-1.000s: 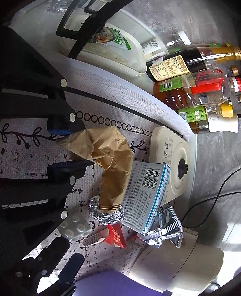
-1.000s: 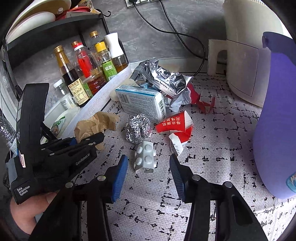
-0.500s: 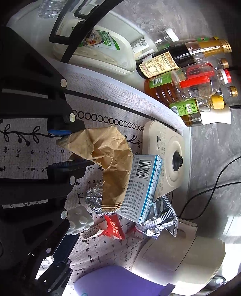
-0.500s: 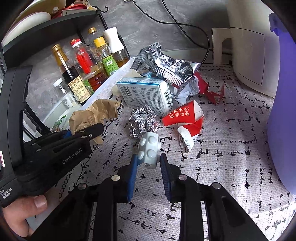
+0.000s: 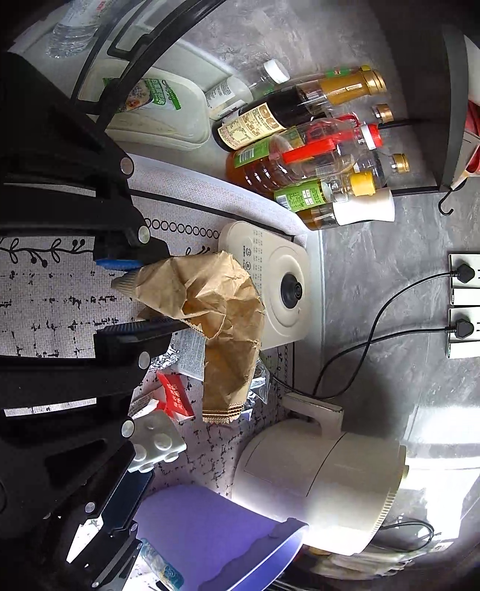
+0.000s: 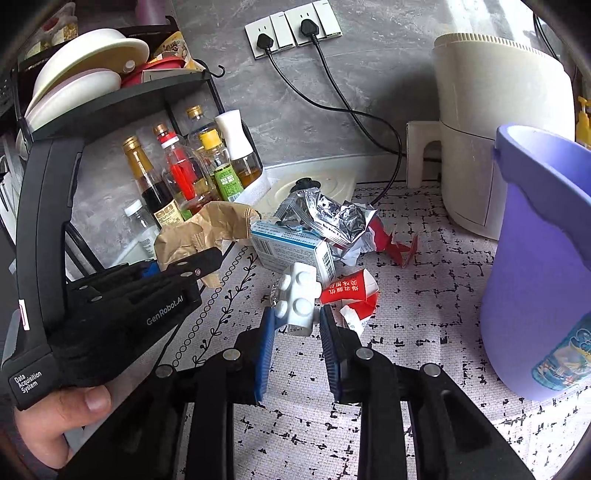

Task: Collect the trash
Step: 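Carry both items over the bucket and open the right tool to drop the blister pack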

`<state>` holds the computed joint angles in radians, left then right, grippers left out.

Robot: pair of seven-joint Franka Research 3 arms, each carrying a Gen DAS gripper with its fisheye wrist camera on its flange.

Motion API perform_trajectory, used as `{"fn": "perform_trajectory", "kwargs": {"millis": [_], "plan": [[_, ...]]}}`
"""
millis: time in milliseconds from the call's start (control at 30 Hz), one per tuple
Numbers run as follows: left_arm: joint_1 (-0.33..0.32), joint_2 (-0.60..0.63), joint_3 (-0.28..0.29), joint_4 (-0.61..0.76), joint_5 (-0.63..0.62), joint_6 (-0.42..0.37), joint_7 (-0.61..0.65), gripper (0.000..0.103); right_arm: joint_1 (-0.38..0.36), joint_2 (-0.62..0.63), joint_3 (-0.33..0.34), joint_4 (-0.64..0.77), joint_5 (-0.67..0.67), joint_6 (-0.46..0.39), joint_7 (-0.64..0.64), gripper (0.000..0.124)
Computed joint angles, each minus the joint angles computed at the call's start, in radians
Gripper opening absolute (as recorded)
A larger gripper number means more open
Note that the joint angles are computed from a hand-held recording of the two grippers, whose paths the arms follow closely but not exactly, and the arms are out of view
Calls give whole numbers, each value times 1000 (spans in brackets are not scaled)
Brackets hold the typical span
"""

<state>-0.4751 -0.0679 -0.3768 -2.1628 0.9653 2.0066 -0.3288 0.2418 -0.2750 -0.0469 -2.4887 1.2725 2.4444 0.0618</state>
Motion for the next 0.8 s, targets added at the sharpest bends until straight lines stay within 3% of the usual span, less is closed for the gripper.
{"fn": "perform_trajectory", "kwargs": {"millis": [533, 800], "plan": [[-23, 3, -24, 97, 110, -58, 28, 22, -6, -120, -44, 6, 66, 26, -19, 25], [-30, 24, -16, 148, 170, -43, 36, 22, -19, -141, -60, 27, 98, 47, -29, 26]]}}
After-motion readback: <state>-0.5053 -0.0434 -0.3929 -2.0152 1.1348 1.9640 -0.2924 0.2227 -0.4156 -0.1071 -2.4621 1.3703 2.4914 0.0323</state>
